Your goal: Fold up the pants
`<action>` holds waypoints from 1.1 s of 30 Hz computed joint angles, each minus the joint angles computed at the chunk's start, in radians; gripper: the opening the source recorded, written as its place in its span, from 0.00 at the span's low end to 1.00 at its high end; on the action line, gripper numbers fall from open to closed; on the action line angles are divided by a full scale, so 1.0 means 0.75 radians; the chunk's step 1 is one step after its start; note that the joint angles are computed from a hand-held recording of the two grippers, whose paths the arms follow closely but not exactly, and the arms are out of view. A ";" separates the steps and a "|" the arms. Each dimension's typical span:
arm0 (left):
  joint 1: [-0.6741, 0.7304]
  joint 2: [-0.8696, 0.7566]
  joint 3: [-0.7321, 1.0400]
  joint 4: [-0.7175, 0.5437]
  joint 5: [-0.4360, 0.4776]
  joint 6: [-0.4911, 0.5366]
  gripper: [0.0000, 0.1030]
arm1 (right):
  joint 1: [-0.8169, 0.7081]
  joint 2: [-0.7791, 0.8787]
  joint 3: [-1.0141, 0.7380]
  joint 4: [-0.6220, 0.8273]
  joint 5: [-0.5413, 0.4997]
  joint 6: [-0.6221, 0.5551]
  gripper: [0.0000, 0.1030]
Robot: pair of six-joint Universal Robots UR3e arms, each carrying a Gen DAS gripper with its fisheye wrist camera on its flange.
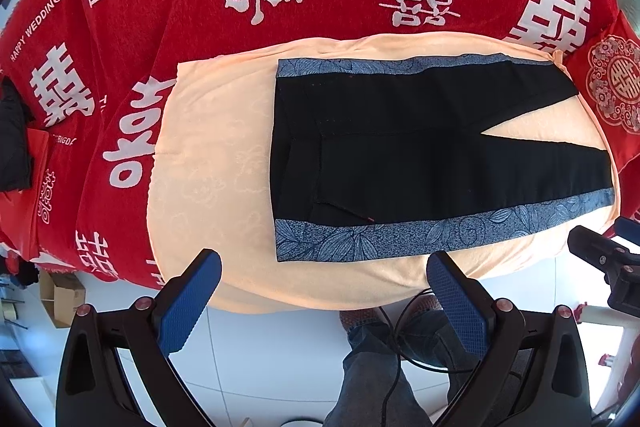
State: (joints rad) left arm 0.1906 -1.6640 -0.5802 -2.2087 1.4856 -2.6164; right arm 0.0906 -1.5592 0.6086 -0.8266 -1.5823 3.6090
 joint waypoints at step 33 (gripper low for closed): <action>-0.202 -0.036 -0.362 0.189 0.099 -0.281 1.00 | -0.332 -0.254 0.653 -0.217 0.221 -0.295 1.00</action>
